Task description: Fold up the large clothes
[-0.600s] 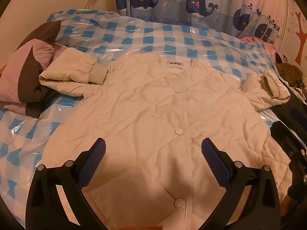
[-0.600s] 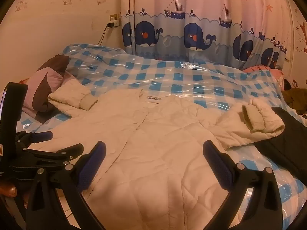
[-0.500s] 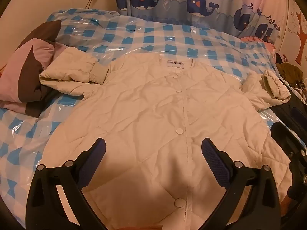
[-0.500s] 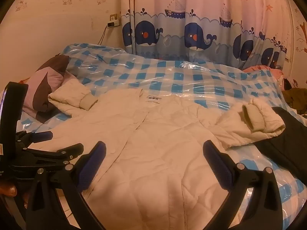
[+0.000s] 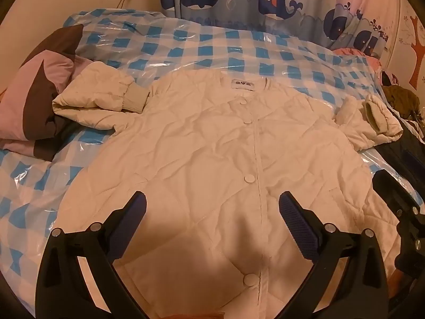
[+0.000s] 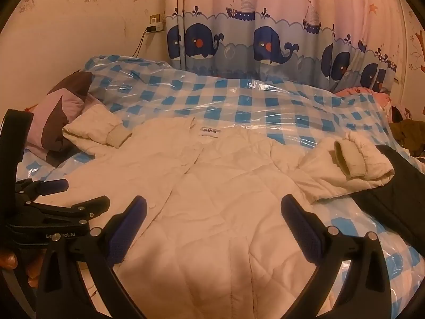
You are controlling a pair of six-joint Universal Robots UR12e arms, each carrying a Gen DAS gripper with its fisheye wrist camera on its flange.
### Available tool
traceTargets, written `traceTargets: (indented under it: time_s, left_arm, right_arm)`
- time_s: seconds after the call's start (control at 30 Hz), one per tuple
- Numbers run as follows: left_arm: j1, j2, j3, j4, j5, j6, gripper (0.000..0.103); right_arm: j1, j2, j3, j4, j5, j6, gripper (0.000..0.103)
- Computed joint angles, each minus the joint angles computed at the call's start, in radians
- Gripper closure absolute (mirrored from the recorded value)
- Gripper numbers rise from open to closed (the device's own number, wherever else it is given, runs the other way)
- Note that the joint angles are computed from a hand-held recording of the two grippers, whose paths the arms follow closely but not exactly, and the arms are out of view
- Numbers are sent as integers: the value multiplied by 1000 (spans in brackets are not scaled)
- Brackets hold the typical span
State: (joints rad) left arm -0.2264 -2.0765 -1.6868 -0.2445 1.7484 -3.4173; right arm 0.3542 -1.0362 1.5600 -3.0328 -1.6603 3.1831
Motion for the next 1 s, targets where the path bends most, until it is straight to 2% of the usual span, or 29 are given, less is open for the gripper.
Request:
traceTargets:
  time_s: [0.4,0.5,0.57,0.7,0.77,0.87,0.93,1.0]
  left_arm:
    - [4,-7,9,-27,-25,-3,7]
    - [8,-9,11,-35,-41,-3,7]
    - [12,-9,12,-43,-54,-8,7]
    - [19,-9,12,-51,-70,-23,7]
    - [20,-8,10,-48,-78,-27,7]
    - [26,-8,11,-47,-102,-31,7]
    - [26,-12,15,-53,-107,-32,7]
    - [26,-15,20,-62,-109,-30,7]
  right_arm:
    - [-9,1,-1,20,18,7,5]
    - [-12,1,-3,14,-3,-13,5]
    - [-20,-1,-7,-11,-50,-49,5]
    - [-84,-9,-22,-60,-65,-62,5]
    - [-130,0,-49,-48,-87,-65,5]
    - [-168,45,-116,39,-165,-185,5]
    - [-183,72,-141,71,-185,-258,5]
    - [-191,95,-165,100,-188,-283,5]
